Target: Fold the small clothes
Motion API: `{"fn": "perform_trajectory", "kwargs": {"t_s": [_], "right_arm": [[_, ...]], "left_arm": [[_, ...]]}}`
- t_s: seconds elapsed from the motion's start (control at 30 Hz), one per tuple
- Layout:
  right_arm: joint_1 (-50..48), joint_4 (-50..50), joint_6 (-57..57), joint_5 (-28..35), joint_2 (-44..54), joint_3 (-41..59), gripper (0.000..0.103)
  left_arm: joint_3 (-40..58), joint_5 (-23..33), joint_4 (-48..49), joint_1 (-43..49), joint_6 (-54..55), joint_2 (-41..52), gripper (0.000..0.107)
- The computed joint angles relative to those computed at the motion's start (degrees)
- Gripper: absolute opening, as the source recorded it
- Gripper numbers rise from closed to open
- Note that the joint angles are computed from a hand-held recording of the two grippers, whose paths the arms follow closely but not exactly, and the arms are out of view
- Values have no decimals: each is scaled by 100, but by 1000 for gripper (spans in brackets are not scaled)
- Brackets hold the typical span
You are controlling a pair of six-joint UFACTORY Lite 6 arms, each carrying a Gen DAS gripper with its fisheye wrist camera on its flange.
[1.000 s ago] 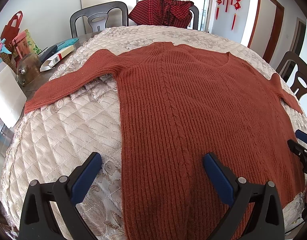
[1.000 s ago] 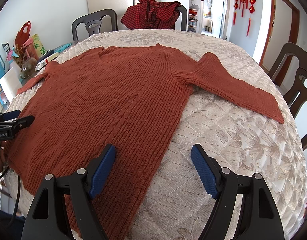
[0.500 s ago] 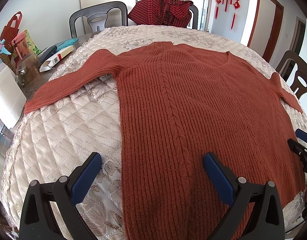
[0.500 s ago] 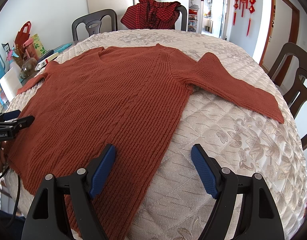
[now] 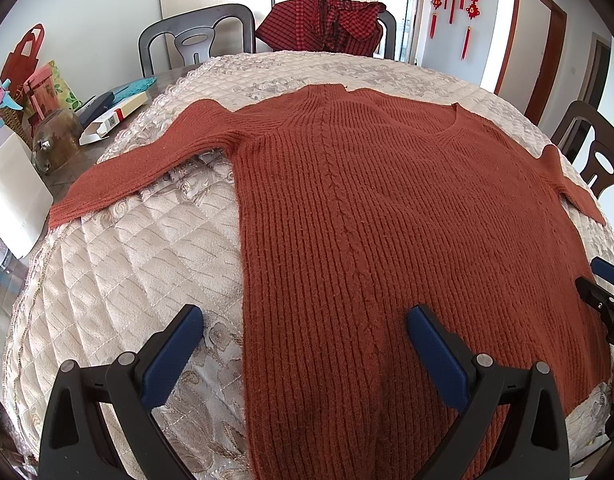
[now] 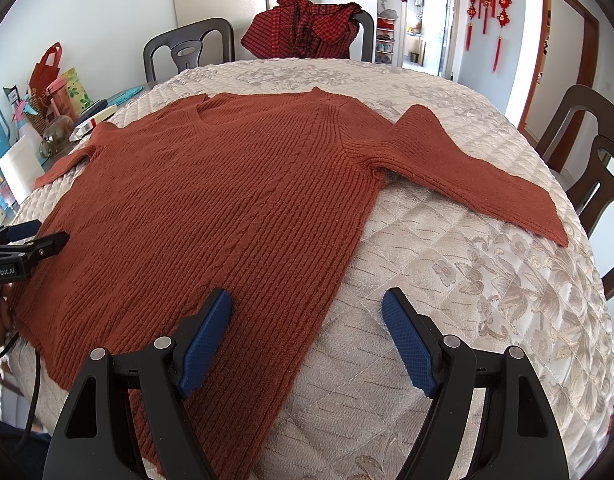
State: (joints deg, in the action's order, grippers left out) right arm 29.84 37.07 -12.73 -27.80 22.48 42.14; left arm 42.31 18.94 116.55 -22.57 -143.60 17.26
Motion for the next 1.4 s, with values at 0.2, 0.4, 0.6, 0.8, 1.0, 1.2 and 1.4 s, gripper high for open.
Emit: {"fn": "perform_trajectory", "kwargs": {"t_s": [0.2, 0.4, 0.6, 0.8, 1.0, 1.2, 1.4], "right_arm": [[0, 0, 0, 0, 0, 0, 78], [-1, 1, -1, 4, -1, 2, 78], [2, 11, -8, 7, -2, 5, 78], [4, 19, -16, 10, -1, 9, 78], [-2, 10, -10, 17, 3, 17, 78], [-3, -11, 12, 17, -22, -25, 78], [-29, -12, -3, 75, 12, 31, 78]], "left_arm": [[-3, 5, 1, -5, -7, 2, 103], [-9, 13, 5, -12, -15, 2, 103], [-10, 17, 8, -14, -19, 2, 103], [-3, 28, 11, -19, -18, 8, 103], [5, 28, -89, -38, 72, -14, 103], [5, 23, -110, -38, 90, -19, 103], [-5, 26, -92, -35, 74, -27, 103]]}}
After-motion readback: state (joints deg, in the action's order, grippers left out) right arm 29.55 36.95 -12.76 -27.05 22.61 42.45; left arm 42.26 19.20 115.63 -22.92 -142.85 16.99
